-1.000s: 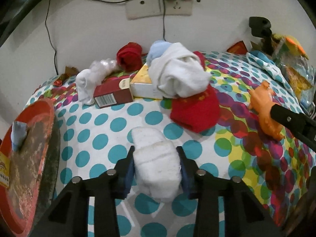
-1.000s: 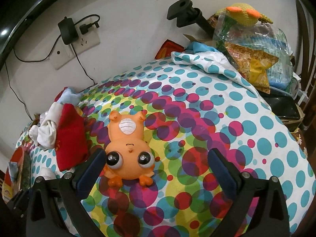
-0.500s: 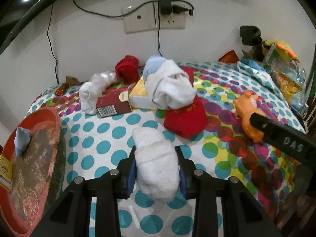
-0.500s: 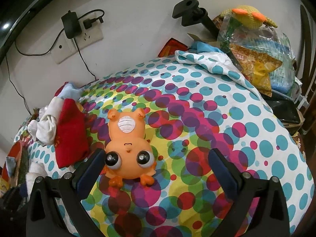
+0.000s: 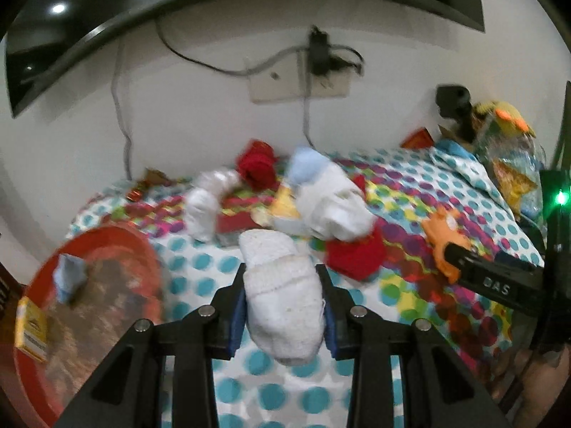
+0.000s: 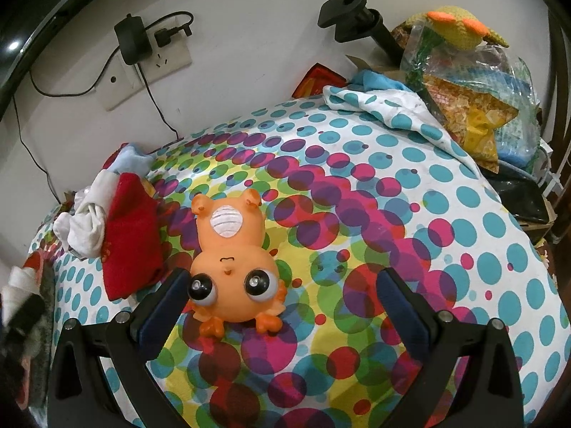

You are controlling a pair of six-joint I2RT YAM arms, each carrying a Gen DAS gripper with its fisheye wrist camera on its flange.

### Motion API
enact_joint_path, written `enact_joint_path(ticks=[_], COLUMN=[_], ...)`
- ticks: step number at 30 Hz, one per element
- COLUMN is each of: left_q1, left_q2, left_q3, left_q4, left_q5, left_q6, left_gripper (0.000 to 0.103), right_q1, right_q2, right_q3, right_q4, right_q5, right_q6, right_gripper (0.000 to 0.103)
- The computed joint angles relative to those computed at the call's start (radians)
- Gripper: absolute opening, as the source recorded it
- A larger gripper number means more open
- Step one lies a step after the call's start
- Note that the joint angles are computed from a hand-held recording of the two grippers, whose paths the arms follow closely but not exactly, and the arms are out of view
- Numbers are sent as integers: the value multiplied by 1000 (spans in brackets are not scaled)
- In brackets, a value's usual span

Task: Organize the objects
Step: 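Carry the white sock onto the red tray and open the left gripper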

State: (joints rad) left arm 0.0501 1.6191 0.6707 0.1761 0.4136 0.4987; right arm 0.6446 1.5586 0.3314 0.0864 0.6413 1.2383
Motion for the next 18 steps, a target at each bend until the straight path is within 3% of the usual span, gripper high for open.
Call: enact_joint_path(ticks=[6, 18], left_q1=[149, 375], left_q2=[64, 395], left_q3=[157, 591], left_q4=[-64, -238], left_q5=[42, -7], left_q6=[31, 34], left_gripper=[35, 35], right_q1=[3, -5], right_q2=[4, 2], right_q3=[8, 3], right_q4=[-6, 10], right_q5=[-4, -19], right_q6=[-4, -15], right_gripper=[102, 102])
